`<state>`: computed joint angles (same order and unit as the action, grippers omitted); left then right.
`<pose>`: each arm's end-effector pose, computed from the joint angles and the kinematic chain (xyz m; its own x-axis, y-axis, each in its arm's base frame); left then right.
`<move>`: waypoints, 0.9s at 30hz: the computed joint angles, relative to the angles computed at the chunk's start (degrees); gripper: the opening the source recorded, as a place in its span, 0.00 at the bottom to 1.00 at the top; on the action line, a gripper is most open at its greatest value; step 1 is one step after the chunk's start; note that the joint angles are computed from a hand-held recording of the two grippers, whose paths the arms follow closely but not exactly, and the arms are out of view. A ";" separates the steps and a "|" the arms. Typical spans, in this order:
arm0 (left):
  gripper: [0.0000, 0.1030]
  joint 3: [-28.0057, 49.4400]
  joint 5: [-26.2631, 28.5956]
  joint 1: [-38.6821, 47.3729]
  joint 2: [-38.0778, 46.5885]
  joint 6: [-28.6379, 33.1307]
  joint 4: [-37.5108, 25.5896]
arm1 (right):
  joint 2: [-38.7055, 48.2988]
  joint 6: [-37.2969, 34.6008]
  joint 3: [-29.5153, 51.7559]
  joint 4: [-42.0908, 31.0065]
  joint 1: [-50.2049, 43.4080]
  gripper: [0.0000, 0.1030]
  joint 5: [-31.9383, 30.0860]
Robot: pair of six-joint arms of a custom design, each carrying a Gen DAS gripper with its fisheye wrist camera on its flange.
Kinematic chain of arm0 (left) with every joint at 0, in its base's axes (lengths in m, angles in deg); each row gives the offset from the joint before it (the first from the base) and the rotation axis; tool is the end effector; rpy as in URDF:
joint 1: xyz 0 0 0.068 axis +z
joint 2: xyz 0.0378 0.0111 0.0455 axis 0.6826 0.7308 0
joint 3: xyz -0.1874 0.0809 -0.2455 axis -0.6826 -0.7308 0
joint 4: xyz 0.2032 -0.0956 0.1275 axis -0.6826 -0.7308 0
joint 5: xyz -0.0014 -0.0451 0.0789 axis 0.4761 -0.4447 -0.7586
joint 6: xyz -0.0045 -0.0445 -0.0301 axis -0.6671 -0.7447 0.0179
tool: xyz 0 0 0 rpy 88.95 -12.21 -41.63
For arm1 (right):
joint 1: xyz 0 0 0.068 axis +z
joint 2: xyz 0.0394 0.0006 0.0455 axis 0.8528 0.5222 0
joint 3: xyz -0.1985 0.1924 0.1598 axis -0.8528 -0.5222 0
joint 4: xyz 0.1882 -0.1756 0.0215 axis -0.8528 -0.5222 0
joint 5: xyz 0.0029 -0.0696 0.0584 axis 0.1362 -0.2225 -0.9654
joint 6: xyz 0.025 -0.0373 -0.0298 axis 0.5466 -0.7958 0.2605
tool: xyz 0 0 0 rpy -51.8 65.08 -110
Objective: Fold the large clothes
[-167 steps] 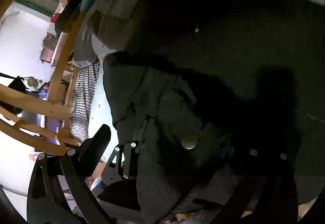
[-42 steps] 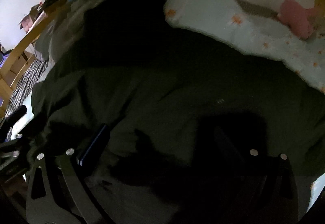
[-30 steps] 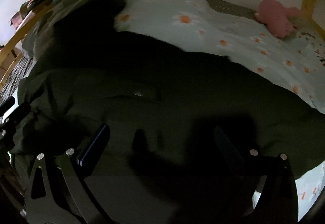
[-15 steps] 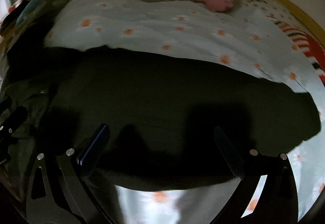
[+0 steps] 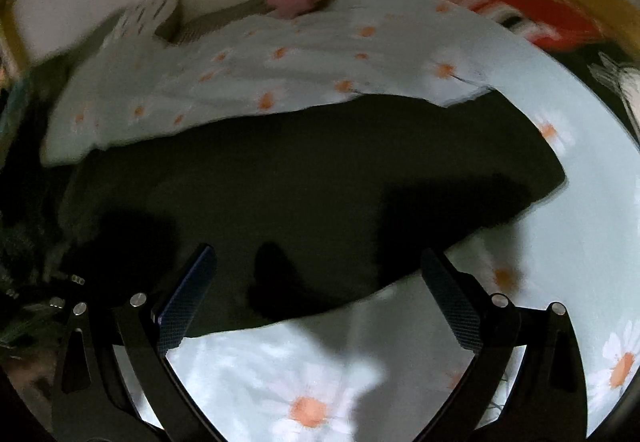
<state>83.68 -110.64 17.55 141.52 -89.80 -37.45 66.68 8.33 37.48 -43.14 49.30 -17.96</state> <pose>0.2778 -0.1176 0.2249 -0.7436 -0.1306 -0.6558 -0.1711 0.9853 -0.0022 0.3435 -0.0428 0.2302 -0.8071 -0.0487 -0.5885 -0.1974 0.9615 0.1911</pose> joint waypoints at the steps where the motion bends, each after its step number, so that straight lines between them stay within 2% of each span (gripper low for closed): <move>1: 0.94 0.70 0.18 -0.15 2.14 -0.13 -0.01 | 1.72 1.30 1.28 -0.92 -2.89 0.97 -4.24; 3: 0.94 2.17 1.37 0.52 7.77 -0.64 -1.09 | 6.53 4.98 4.18 -3.38 -7.42 0.97 -11.84; 5: 0.95 -0.22 1.46 0.93 8.00 -0.80 2.55 | 12.35 10.67 6.57 -4.45 -10.59 0.98 -17.81; 6: 0.95 -0.75 1.62 1.00 7.91 -0.85 3.32 | 13.05 13.56 5.66 -0.99 -11.55 0.98 -20.66; 9: 0.95 -2.51 1.95 1.20 7.48 -0.51 5.67 | 15.80 17.84 7.26 4.11 -10.11 0.97 -23.92; 12: 0.95 -3.16 1.81 1.11 7.58 -0.21 6.70 | 17.14 21.99 6.16 12.44 -7.74 0.97 -24.39; 15: 0.95 -3.41 1.93 1.34 7.35 0.19 6.87 | 16.81 27.16 3.01 22.39 -4.01 0.97 -19.15; 17: 0.95 -3.62 2.01 1.30 6.67 0.15 6.56 | 16.19 27.28 2.28 23.39 -2.44 0.96 -16.45; 18: 0.95 -3.70 1.98 1.29 6.65 0.14 6.68 | 16.01 28.29 1.90 23.77 -1.88 0.90 -16.65; 20: 0.95 -3.89 1.99 1.39 6.58 -0.03 6.96 | 16.45 28.13 3.95 19.90 -1.93 0.51 -18.98; 22: 0.95 -4.14 2.20 1.45 6.42 -0.08 7.39 | 14.95 26.43 3.84 19.55 -1.36 0.33 -17.62; 25: 0.95 -5.10 2.98 1.63 5.51 0.06 8.50 | 8.53 20.31 -0.37 23.97 2.35 0.23 -8.98; 27: 0.95 -8.60 3.58 2.19 2.22 -0.68 12.87 | 4.14 15.59 -3.36 27.14 5.54 0.18 -2.28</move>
